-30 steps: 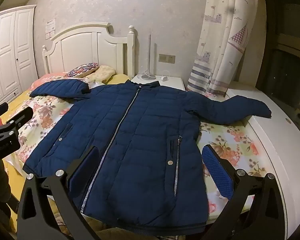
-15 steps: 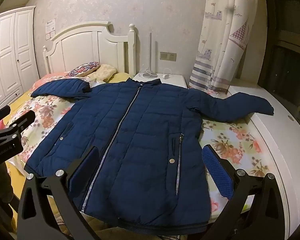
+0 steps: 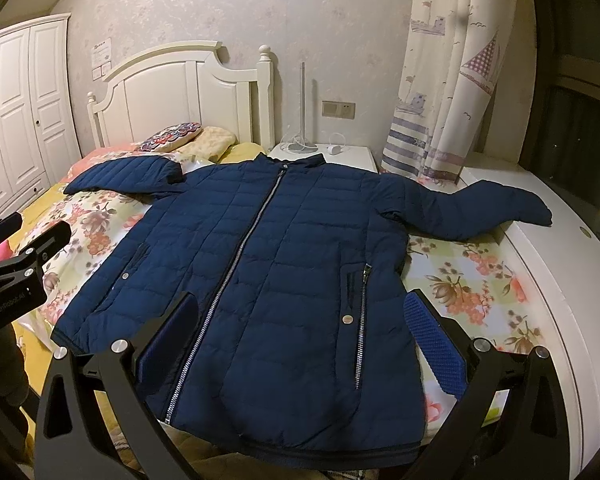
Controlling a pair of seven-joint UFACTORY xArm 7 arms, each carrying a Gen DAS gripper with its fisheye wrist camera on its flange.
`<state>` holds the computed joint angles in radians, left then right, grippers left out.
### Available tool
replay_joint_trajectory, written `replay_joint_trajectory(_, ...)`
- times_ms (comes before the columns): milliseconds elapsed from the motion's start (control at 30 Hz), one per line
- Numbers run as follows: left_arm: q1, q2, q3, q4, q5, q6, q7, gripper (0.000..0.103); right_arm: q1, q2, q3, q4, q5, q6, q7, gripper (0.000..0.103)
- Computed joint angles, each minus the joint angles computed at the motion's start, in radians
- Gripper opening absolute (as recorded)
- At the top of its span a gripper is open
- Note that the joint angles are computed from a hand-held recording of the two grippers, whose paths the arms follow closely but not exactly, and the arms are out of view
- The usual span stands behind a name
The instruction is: Fold large clothes
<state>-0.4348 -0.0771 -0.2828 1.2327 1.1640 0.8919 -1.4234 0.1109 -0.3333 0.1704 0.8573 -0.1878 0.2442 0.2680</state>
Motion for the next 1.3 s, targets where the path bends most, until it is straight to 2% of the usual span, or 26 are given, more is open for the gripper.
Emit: replay_joint_trajectory(1300,0.001,-0.007,-0.001,-0.011,-0.011,0.002,0.002,0.101,0.007,-0.001,-0.009,-0.008,0.019,-0.001,-0.014,0.099)
